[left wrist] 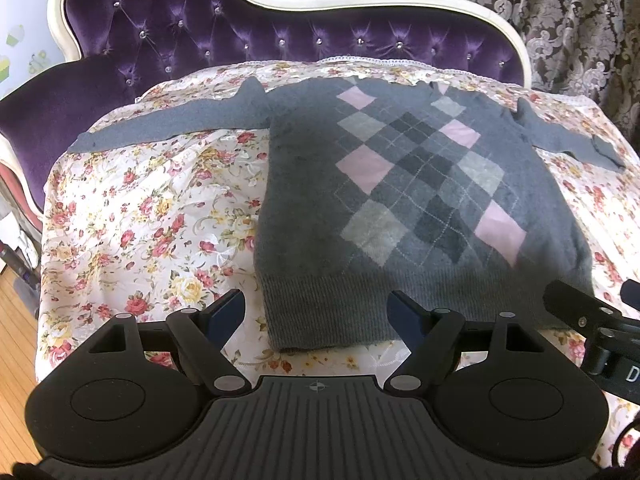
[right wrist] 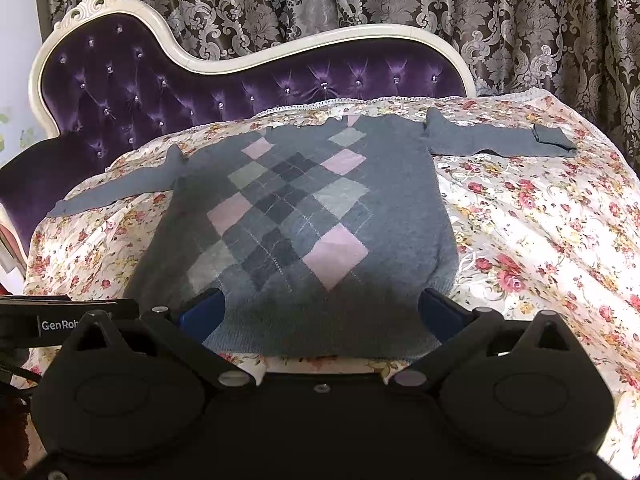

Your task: Fold small clothes

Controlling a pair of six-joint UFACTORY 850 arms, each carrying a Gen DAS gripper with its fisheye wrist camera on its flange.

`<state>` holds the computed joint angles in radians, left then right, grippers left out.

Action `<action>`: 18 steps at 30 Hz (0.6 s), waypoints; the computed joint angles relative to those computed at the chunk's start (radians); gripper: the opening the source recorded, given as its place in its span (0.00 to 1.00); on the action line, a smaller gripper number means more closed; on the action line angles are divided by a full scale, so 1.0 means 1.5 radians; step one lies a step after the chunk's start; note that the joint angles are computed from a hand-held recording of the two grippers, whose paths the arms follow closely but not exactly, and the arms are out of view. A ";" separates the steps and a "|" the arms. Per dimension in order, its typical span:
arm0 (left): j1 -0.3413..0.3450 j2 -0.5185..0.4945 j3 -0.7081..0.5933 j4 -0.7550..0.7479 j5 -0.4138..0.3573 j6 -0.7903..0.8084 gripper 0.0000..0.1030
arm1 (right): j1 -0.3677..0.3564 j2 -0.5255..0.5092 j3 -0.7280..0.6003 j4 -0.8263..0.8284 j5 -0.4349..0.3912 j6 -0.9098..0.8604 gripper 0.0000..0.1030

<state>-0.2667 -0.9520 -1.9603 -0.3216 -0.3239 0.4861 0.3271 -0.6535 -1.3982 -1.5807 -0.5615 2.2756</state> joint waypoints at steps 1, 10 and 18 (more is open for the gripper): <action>0.000 0.000 0.000 0.001 -0.001 -0.001 0.75 | 0.000 0.000 0.000 -0.001 0.001 0.001 0.99; -0.001 0.001 0.002 0.001 0.000 -0.002 0.75 | -0.001 0.004 0.002 0.003 0.008 -0.001 0.99; -0.001 0.002 0.004 0.000 0.000 -0.001 0.75 | -0.002 0.004 0.001 0.008 0.015 -0.004 0.99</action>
